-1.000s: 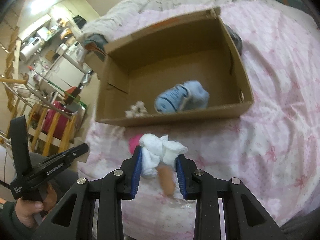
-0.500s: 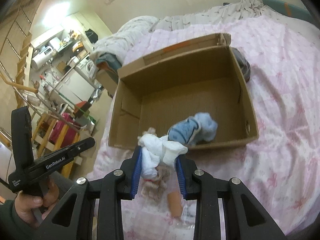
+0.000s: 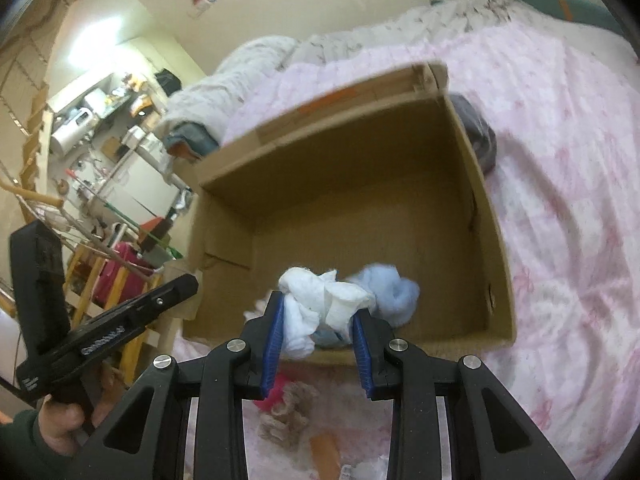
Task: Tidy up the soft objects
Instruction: 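Carry the white sock into the box and open the right tool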
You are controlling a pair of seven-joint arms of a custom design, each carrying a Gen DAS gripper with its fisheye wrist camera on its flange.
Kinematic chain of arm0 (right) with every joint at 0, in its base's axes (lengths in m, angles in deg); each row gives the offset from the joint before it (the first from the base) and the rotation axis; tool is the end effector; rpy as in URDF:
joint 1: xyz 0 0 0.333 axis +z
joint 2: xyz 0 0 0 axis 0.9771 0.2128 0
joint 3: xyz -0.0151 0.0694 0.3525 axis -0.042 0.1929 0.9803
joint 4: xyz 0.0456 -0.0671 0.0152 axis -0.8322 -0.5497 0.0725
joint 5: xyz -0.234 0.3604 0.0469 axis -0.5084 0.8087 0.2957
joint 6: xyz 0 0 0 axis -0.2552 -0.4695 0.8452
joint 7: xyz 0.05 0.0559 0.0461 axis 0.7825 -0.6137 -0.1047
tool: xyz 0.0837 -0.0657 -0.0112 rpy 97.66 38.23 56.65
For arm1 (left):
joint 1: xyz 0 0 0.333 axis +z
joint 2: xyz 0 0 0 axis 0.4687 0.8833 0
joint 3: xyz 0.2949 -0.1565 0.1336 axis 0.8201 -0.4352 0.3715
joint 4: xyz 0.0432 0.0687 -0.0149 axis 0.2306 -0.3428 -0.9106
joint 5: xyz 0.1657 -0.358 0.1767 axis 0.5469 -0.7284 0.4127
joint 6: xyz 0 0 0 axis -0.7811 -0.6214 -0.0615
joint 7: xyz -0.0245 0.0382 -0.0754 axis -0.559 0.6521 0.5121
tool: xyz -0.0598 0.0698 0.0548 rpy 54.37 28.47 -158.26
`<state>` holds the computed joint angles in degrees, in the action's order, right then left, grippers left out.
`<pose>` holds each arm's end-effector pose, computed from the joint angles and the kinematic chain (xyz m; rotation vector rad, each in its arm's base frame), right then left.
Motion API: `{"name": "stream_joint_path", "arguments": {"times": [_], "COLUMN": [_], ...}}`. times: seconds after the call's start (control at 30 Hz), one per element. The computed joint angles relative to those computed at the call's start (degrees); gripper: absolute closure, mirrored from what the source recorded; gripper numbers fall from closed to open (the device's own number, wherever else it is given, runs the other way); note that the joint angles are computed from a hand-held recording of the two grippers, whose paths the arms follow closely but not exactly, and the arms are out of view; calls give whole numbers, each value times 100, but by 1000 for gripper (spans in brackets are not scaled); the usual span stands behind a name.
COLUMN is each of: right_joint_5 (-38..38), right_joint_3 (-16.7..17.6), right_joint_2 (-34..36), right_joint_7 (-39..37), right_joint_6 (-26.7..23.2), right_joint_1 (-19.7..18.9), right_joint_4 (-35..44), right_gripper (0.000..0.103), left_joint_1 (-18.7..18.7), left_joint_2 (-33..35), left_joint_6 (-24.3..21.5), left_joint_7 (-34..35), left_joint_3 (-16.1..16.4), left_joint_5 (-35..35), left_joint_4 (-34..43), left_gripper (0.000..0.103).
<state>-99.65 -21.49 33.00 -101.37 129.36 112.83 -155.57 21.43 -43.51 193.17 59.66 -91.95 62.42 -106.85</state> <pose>0.6112 0.4523 0.4926 -1.1392 2.0694 -0.3383 0.7461 -0.2331 0.5285 -1.3360 2.5282 -0.9670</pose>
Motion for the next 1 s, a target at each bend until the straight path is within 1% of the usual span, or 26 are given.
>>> {"name": "stream_joint_path", "arguments": {"times": [0.07,0.13,0.2,0.23,0.27,0.37,0.47,0.57,0.7,0.77,0.87,1.0], "right_joint_5": [119,152,138,124,132,173,258,342,255,254,313,279], "right_joint_3": [71,62,-3,-35,-46,-6,52,126,144,158,190,190], "right_joint_2": [96,161,175,175,181,171,64,46,45,35,66,39], "right_joint_7": [-267,-410,-355,-310,-300,-308,-86,-126,-128,-110,-130,-120], "right_joint_6": [-59,-102,-228,-422,-738,-1413,-1376,-1570,-1737,-1771,-1818,-1787], "right_joint_1": [-47,-32,29,74,119,149,53,2,18,8,-7,-5], "right_joint_4": [125,224,259,295,361,447,249,235,279,273,321,286], "right_gripper": [69,69,69,69,69,69,69,69,69,69,69,69], "left_joint_1": [-73,-96,-74,-60,-44,9,33,-1,-45,-70,-126,-143], "left_joint_2": [23,96,168,176,181,205,242,227,262,257,231,229], "left_joint_6": [59,-62,-204,-217,-212,-236,-325,-300,-307,-268,-59,-63], "left_joint_7": [-62,-199,-275,-284,-286,-324,-315,-337,-478,-530,-575,-655], "left_joint_3": [64,101,96,87,74,31,-1,29,84,114,163,185], "left_joint_5": [157,244,252,242,216,93,13,75,185,277,461,587], "left_joint_4": [-10,75,165,167,165,187,247,223,265,245,171,157], "left_gripper": [93,92,92,92,92,90,90,90,89,86,83,82]}}
